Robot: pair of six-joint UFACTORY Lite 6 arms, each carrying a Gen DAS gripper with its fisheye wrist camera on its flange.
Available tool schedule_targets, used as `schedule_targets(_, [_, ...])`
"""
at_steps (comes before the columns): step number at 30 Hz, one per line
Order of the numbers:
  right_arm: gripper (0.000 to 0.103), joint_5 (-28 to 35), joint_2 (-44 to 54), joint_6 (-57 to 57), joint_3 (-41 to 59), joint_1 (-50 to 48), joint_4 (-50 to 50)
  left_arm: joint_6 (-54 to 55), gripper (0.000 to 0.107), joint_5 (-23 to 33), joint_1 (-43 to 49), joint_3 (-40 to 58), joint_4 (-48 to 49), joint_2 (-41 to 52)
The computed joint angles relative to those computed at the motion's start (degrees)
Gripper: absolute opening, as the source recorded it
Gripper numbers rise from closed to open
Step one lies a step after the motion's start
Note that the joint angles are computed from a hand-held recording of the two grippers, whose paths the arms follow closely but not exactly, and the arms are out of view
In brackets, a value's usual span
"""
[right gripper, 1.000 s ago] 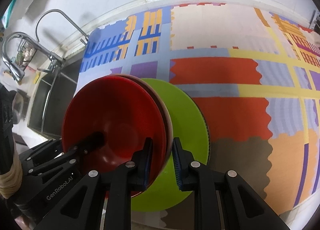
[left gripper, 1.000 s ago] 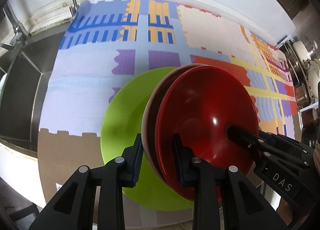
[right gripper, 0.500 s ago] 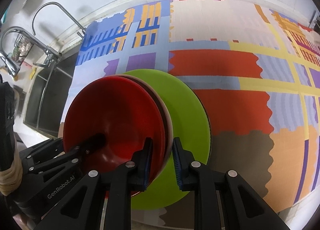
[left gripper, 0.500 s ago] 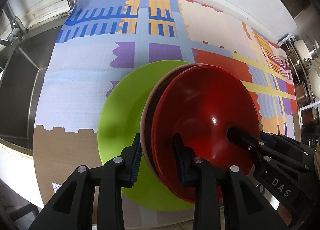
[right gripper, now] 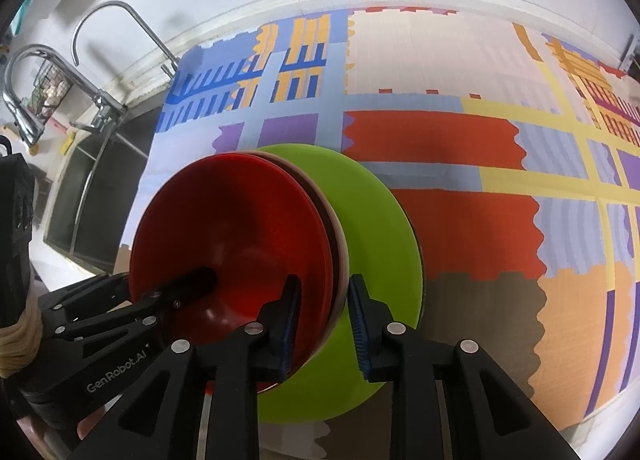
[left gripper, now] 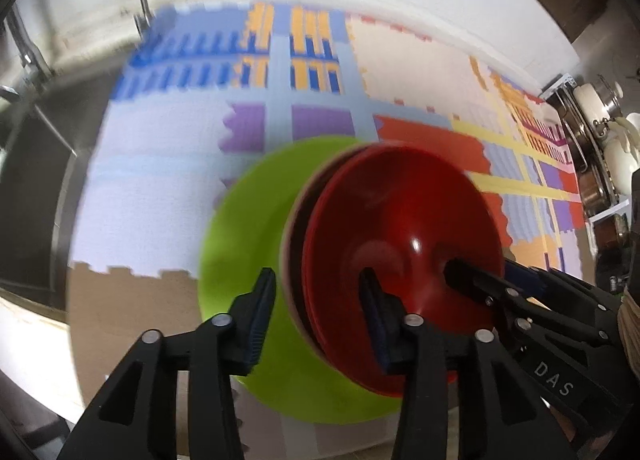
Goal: Organize plates and bowls
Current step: 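Lower the nested bowls onto the white bowl on the green plate, then open both grippers and pull them back from the stack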
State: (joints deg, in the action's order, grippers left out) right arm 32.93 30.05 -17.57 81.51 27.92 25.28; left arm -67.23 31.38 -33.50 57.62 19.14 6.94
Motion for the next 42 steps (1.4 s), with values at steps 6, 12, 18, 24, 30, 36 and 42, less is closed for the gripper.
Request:
schedule_targets(6, [0.037, -6.2, -9.3, -0.8, -9.1, 0.2, 0.9, -17.9, 0.062, 9.2, -8.2, -0.6, 20.2, -5.4])
schedule_targets(12, [0.059, -15.6, -20.7, -2.9, -20.0, -0.8, 2.3, -30.7, 0.076, 18.9, -17.0, -1.4, 29.8, -8.1])
schedule_targets(18, [0.068, -20.9, -31.0, -15.9, -30.8, -3.5, 12.8, -41.5, 0.083, 30.0, -28.1, -0.1, 33.1, -7.0])
schedule_targets(24, [0.075, -22.6, -45.5, -37.3, -43.5, -6.7, 29.7, -50.3, 0.091, 41.0, -39.8, 3.8, 33.3, -2.6])
schedule_targets(30, [0.082, -18.9, -62.5, -44.9, -54.6, -12.7, 34.6, -55.5, 0.098, 52.2, -49.9, 11.7, 31.7, 4.3])
schedule_targets(36, [0.088, -7.6, -78.9, -41.0, -61.1, -21.8, 28.1, -57.6, 0.100, 62.4, -57.9, 21.6, 29.3, 11.5])
schedule_targets(42, [0.090, 8.8, -92.9, -43.0, -64.3, -35.2, 26.3, -59.0, 0.102, 68.5, -62.9, 29.3, 27.5, 16.4])
